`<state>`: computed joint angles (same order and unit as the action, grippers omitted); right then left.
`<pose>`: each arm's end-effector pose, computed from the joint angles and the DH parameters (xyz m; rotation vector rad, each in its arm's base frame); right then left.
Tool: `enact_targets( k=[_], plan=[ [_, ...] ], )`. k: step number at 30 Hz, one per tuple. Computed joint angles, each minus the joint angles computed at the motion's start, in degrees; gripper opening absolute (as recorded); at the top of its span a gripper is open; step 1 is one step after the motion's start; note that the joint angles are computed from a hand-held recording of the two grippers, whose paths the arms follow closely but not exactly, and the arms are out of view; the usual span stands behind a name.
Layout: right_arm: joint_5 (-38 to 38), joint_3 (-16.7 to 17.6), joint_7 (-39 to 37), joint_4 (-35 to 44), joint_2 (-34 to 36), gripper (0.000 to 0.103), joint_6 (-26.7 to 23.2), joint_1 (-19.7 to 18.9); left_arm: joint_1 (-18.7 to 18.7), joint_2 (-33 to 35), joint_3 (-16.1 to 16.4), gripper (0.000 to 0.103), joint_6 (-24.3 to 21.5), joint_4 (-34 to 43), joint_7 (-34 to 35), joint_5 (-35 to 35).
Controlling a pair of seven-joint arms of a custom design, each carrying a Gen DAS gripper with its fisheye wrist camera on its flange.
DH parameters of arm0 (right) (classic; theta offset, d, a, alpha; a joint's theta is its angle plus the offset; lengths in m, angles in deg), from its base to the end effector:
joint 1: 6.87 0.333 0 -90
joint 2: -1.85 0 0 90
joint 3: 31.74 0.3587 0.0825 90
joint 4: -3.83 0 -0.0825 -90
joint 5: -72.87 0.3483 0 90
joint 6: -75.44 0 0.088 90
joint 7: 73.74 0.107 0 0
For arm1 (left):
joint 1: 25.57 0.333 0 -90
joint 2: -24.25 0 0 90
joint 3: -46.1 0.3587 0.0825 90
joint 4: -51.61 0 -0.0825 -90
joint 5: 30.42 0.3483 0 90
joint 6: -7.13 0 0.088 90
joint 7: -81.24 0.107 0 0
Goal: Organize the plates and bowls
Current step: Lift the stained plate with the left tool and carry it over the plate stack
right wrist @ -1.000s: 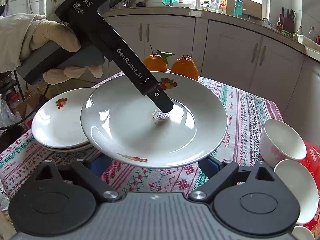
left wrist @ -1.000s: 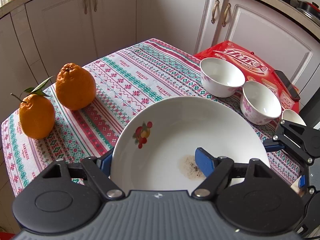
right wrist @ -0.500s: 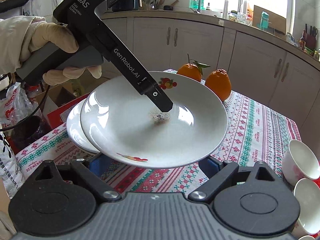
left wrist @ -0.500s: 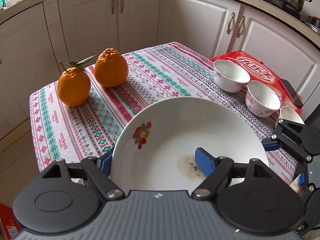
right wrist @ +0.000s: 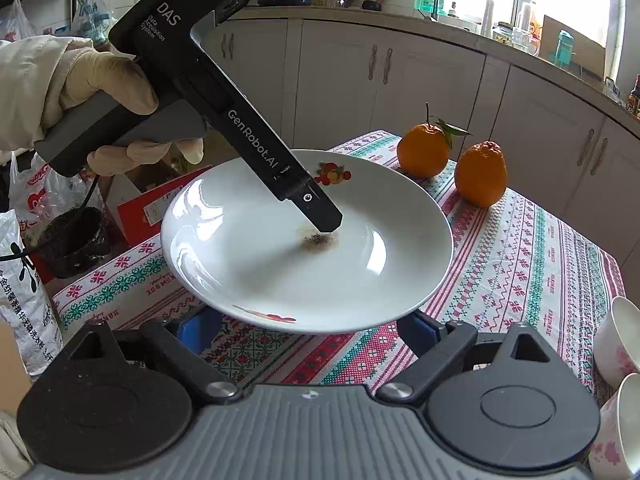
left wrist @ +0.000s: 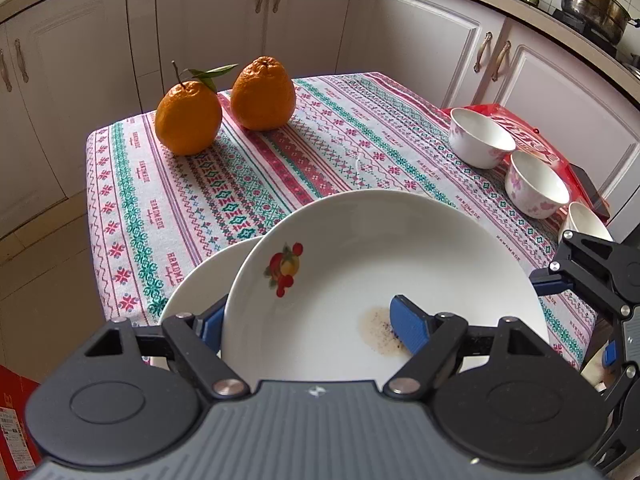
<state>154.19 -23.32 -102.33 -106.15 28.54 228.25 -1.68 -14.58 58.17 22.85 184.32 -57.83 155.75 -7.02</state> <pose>0.6208 0.1109 0.3251 -2.2392 0.6107 -0.3698 0.6580 -0.1315 0.3434 -1.7125 2.1138 -0.8264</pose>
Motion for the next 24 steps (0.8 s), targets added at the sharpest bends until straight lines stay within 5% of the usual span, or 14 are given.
enact_targets(
  k=[24],
  plan=[
    [-3.8,1.0,3.0,0.8,1.1,0.096,2.2,1.0,5.5,2.8,-4.1,0.082,1.2,-1.2,-0.5,0.7]
  ],
)
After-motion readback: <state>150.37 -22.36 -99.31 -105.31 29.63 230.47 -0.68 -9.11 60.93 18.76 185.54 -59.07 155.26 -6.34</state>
